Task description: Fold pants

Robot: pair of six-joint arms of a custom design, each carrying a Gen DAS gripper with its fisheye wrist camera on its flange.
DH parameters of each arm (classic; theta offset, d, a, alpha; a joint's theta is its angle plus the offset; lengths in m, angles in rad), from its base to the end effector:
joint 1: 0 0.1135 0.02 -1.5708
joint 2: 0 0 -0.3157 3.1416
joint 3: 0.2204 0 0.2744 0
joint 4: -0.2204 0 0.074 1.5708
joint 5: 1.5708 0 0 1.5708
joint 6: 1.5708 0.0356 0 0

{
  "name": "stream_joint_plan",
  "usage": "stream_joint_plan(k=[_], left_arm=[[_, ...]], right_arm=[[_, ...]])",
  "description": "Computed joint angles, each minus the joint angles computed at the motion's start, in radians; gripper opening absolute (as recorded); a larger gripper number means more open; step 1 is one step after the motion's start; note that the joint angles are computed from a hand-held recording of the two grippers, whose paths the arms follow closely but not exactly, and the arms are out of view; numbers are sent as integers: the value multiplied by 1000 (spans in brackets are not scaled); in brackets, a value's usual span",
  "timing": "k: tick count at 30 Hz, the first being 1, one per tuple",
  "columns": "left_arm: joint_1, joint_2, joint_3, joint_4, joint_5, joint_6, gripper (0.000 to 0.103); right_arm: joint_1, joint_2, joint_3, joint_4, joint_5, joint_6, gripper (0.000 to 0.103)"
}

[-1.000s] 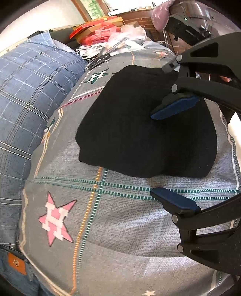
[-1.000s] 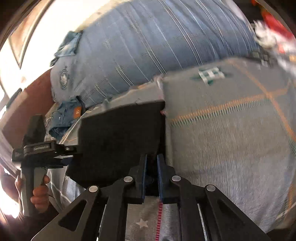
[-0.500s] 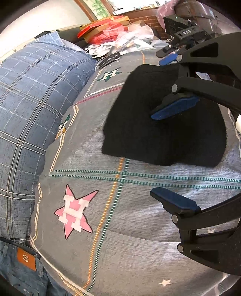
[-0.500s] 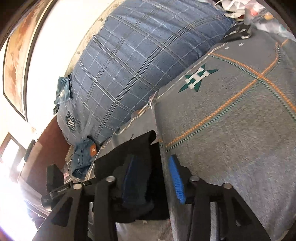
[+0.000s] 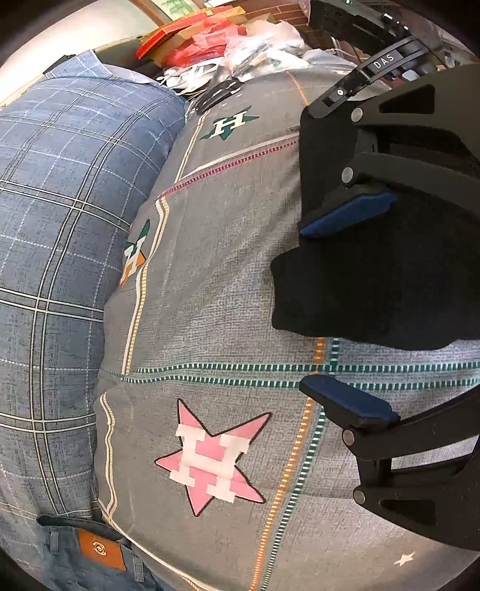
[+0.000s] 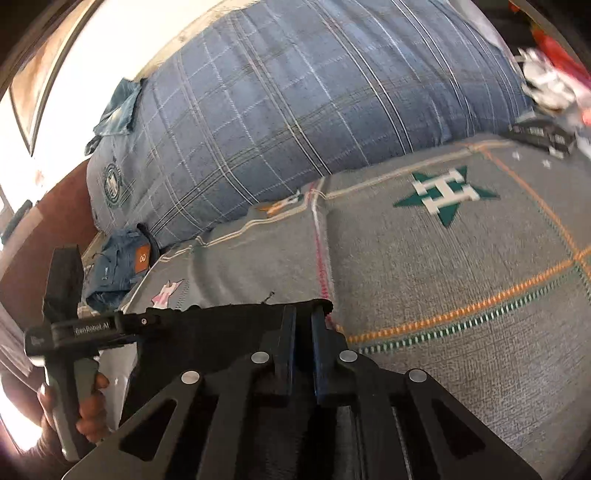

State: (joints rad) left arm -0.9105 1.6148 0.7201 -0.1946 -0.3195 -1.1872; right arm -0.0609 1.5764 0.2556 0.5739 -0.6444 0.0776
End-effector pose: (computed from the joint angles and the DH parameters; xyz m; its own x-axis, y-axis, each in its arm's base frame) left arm 0.1917 -0.2286 0.1620 -0.8161 -0.3845 -0.4315 -0.2568 0.9101 -0.3253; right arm 0.2222 0.0079 0.1150 -0.7064 0.1052 -0.7000 -0.3376 0.8191 0.4638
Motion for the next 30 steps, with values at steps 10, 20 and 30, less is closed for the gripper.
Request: stream_joint_plan(k=[10,20,30], left_arm=[[-22,-17,1,-48,19,-127,77],[-64,-21,50,-161,-5,-148,77],[-55,-110,6,-163,34,-150,77]], right_arm=[[-51,92,23,53,-115,69,17],[-83,-62,-19,-110,-164,40,41],[-221,-205,21,-507,-239,-172,44]])
